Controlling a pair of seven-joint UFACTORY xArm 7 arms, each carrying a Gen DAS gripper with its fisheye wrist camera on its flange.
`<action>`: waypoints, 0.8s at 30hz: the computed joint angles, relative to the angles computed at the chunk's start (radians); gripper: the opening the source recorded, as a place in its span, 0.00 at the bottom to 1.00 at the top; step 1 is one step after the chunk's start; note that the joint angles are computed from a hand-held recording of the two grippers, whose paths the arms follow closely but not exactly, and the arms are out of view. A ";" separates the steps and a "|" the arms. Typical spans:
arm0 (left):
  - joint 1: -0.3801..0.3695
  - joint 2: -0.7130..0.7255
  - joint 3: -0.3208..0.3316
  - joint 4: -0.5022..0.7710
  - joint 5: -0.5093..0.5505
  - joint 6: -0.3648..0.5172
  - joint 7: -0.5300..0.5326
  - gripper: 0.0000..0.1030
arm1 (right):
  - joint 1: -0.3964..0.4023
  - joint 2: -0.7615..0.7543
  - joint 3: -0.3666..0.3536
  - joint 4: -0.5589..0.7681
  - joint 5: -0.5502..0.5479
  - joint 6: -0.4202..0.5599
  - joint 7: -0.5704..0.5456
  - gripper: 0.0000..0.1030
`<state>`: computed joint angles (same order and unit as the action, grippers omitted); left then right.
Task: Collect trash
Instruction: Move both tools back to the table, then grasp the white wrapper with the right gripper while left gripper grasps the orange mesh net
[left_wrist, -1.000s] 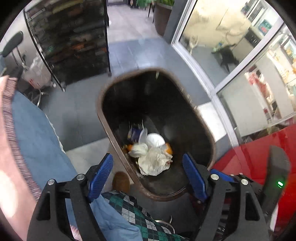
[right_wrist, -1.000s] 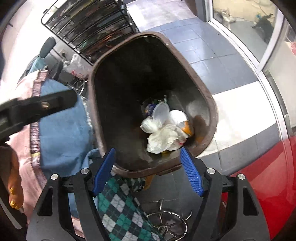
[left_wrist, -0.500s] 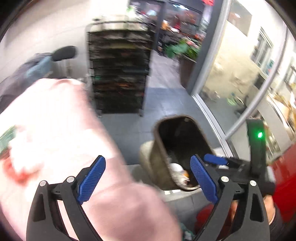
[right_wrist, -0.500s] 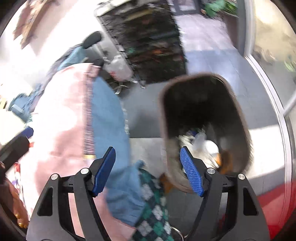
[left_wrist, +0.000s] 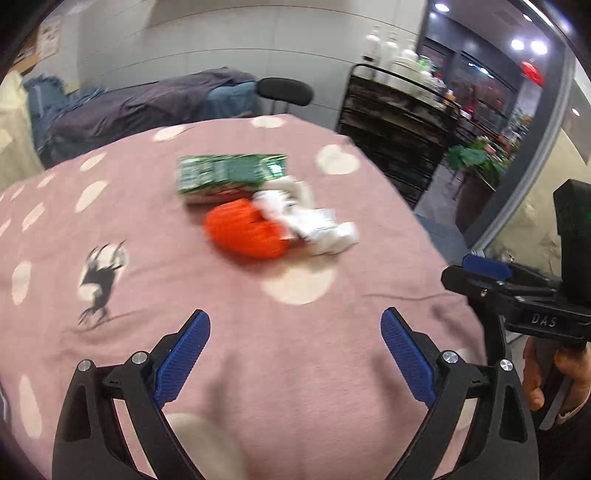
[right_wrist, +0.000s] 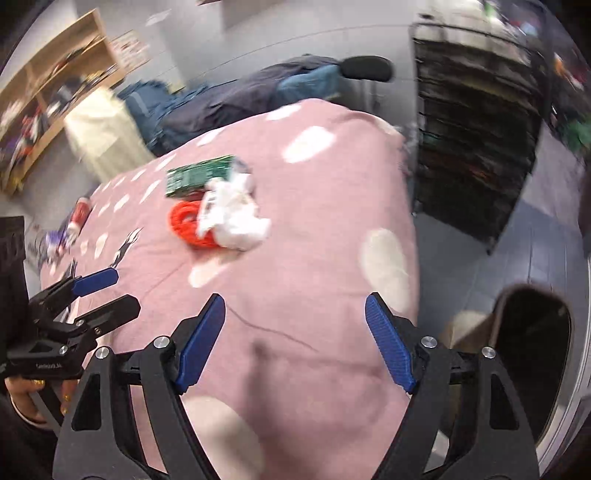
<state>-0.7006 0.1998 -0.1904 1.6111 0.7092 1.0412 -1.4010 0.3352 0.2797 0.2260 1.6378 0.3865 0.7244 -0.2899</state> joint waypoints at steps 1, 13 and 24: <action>0.002 -0.025 0.002 -0.032 -0.001 0.005 -0.014 0.89 | 0.011 0.019 0.004 0.028 -0.016 0.007 -0.006 0.76; 0.140 -0.219 -0.070 -0.302 -0.056 -0.104 -0.112 0.89 | 0.209 0.363 -0.040 0.578 -0.288 0.245 0.061 0.74; 0.180 -0.224 -0.078 -0.321 -0.077 -0.161 -0.103 0.89 | 0.358 0.537 -0.160 0.827 -0.508 0.279 -0.005 0.36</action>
<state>-0.5203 -0.0237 -0.2684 1.2898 0.6323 0.8803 -1.5039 0.6932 0.8164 0.0662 2.4645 -0.1216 1.0033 -0.2947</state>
